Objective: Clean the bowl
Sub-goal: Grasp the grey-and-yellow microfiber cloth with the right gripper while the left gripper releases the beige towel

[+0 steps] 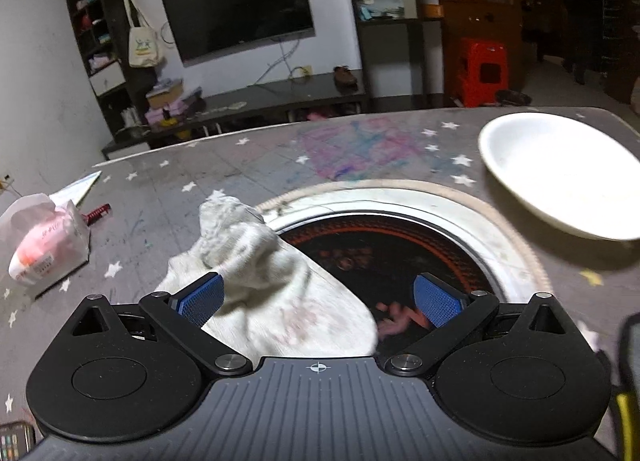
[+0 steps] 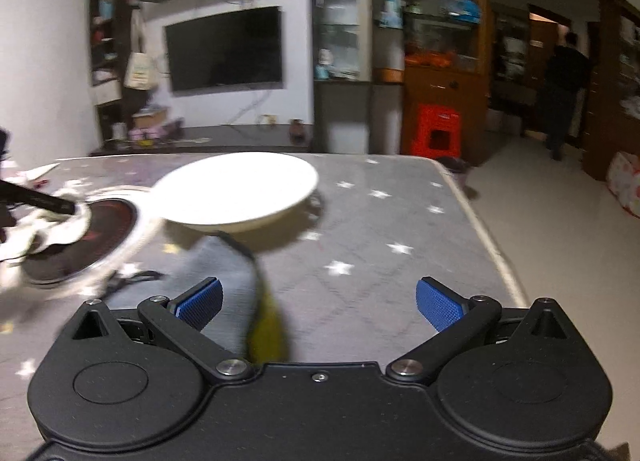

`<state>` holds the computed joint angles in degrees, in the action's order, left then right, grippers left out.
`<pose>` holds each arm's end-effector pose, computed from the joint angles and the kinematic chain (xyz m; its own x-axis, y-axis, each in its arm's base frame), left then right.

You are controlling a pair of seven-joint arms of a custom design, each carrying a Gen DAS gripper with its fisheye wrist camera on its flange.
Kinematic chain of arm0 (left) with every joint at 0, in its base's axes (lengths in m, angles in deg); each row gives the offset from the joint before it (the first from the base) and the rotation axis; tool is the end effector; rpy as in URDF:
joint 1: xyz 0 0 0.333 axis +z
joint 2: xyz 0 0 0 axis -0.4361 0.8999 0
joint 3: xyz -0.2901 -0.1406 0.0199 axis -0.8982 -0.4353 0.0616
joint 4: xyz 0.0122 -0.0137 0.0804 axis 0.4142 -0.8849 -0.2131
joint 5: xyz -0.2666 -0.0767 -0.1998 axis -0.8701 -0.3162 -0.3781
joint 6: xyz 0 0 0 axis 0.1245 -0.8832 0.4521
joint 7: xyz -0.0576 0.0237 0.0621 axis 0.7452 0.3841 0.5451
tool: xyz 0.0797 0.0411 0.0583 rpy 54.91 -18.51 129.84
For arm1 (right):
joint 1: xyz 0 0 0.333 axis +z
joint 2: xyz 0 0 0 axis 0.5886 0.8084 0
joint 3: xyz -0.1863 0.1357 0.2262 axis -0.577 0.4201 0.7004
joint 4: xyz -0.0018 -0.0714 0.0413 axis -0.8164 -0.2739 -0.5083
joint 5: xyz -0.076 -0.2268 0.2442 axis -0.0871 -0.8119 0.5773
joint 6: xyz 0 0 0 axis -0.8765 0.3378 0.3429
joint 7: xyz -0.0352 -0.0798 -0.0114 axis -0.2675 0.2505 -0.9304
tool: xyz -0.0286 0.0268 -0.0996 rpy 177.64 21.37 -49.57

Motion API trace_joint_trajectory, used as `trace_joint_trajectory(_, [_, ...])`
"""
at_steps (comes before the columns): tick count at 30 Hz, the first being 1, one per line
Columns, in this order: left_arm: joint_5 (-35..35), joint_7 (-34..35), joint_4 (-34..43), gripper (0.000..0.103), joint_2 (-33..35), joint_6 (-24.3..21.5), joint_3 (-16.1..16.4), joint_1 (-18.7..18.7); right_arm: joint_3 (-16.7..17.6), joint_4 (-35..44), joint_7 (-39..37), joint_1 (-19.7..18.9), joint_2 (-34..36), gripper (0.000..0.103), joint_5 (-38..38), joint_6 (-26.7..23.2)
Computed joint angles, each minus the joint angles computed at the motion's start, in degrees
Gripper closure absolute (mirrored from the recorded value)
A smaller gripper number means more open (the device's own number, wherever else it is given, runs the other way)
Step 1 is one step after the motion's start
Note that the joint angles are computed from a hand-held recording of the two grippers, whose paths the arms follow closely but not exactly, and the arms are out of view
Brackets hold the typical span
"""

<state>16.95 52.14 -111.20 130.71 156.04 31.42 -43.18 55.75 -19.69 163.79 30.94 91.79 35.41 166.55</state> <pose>0.7057 -0.0962 0.3178 0.2291 -0.9607 -0.1569 -0.6379 -0.0264 -0.7696 0.6508 0.0914 0.2848 0.3582 -0.9330 -0.0355 -0.4488 -0.1387 -0.8828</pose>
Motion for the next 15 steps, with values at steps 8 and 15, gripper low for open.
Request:
trace_joint_trajectory(8, [3.7,-6.5,-5.6,0.005,-4.6,1.3,0.6,-2.8,13.5,4.8,3.5,-8.1,3.9,0.0,-16.1,-7.3])
trace_joint_trajectory(15, [-2.5,0.4,-4.3,0.031,-3.9,4.2,-6.1,1.3,17.7,8.8,-1.2,-7.4,7.2,0.0,-12.7,-13.9])
